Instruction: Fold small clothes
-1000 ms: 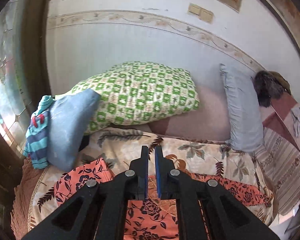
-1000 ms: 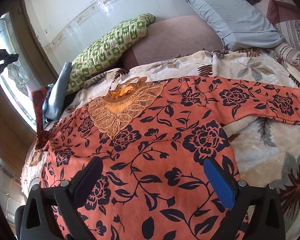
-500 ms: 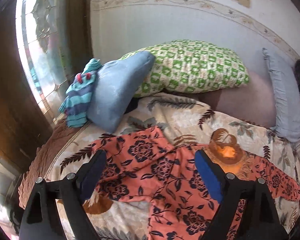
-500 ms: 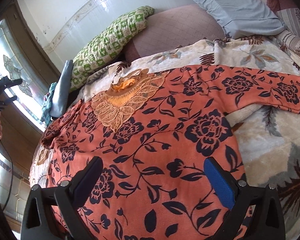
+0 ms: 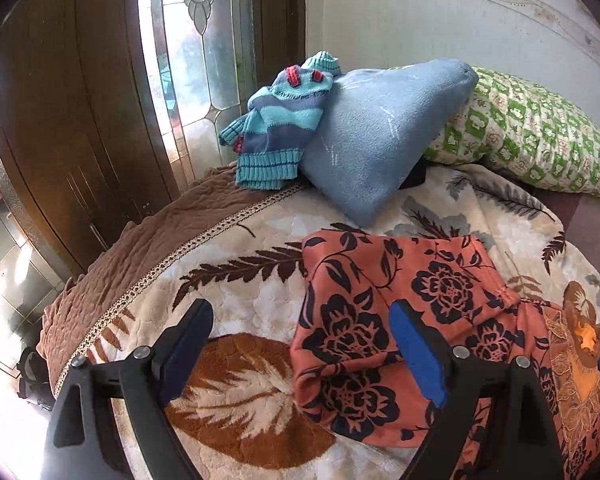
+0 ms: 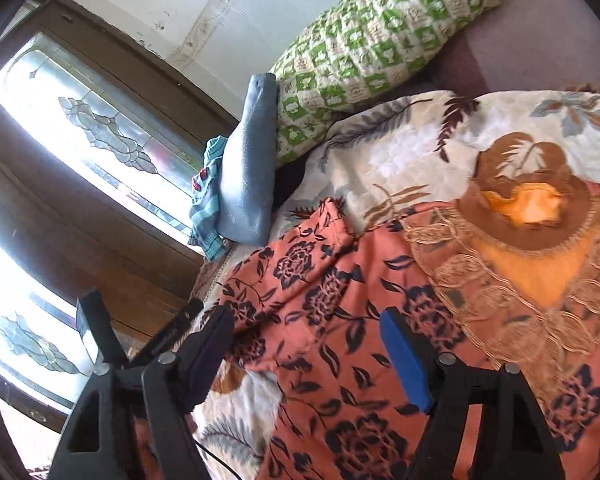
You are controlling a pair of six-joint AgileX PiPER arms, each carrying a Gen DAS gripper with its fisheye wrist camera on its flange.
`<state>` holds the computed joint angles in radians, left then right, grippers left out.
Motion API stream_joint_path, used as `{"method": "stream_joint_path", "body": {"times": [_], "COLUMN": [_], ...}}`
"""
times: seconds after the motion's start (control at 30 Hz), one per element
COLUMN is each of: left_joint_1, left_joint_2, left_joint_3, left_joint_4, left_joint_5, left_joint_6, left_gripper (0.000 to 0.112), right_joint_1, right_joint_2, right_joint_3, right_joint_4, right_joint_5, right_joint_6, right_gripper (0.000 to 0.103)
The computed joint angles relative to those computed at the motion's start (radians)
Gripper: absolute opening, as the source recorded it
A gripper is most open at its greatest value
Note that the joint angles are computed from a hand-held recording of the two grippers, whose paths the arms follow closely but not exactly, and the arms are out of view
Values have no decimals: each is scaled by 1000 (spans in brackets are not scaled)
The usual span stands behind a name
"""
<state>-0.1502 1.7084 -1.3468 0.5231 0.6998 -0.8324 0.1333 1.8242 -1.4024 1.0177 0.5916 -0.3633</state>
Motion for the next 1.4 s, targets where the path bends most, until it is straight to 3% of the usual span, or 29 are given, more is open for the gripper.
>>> {"method": "stream_joint_path", "body": {"times": [0.17, 0.27, 0.33, 0.4, 0.43, 0.47, 0.53, 0.63, 0.87, 1.0, 1.07, 1.2, 1.33, 1.4], "left_joint_1": [132, 163, 192, 210, 214, 222, 240, 247, 196, 120, 51, -100, -212, -265], "left_joint_2": [55, 105, 107, 119, 133, 148, 172, 164, 83, 72, 66, 78, 138, 182], "left_joint_3": [-2, -35, -24, -29, -43, -54, -71, -60, 15, 20, 22, -1, -59, -105], "left_joint_4": [-173, -229, -330, -424, -453, -492, -581, -615, -594, -698, -665, -497, -313, -171], "left_joint_5": [-69, -63, -107, -118, -107, -98, -84, -97, -186, -199, -215, -221, -162, -86], "left_joint_6": [126, 206, 292, 393, 430, 472, 549, 575, 570, 680, 670, 562, 430, 329], "left_gripper": [90, 90, 80, 67, 57, 52, 39, 38, 38, 52, 52, 59, 59, 61], "right_joint_1": [18, 24, 30, 45, 56, 62, 82, 105, 65, -74, -189, -509, -738, -783], "right_joint_2": [343, 481, 547, 608, 638, 669, 707, 622, 183, -93, -204, -332, -266, -207], "right_joint_3": [-343, -482, -577, -686, -749, -816, -909, -793, -244, 63, 175, 352, 429, 455], "right_joint_4": [27, 46, -7, -97, -179, -248, -392, -439, -298, -169, -162, 39, 104, 100], "right_joint_5": [17, 7, 13, 33, 53, 90, 145, 68, -220, -309, -306, -190, -16, 3], "right_joint_6": [191, 280, 365, 482, 565, 635, 753, 739, 454, 287, 253, 12, -164, -182], "right_gripper": [73, 71, 70, 62, 50, 25, 11, 8, 8, 8, 8, 8, 8, 9]}}
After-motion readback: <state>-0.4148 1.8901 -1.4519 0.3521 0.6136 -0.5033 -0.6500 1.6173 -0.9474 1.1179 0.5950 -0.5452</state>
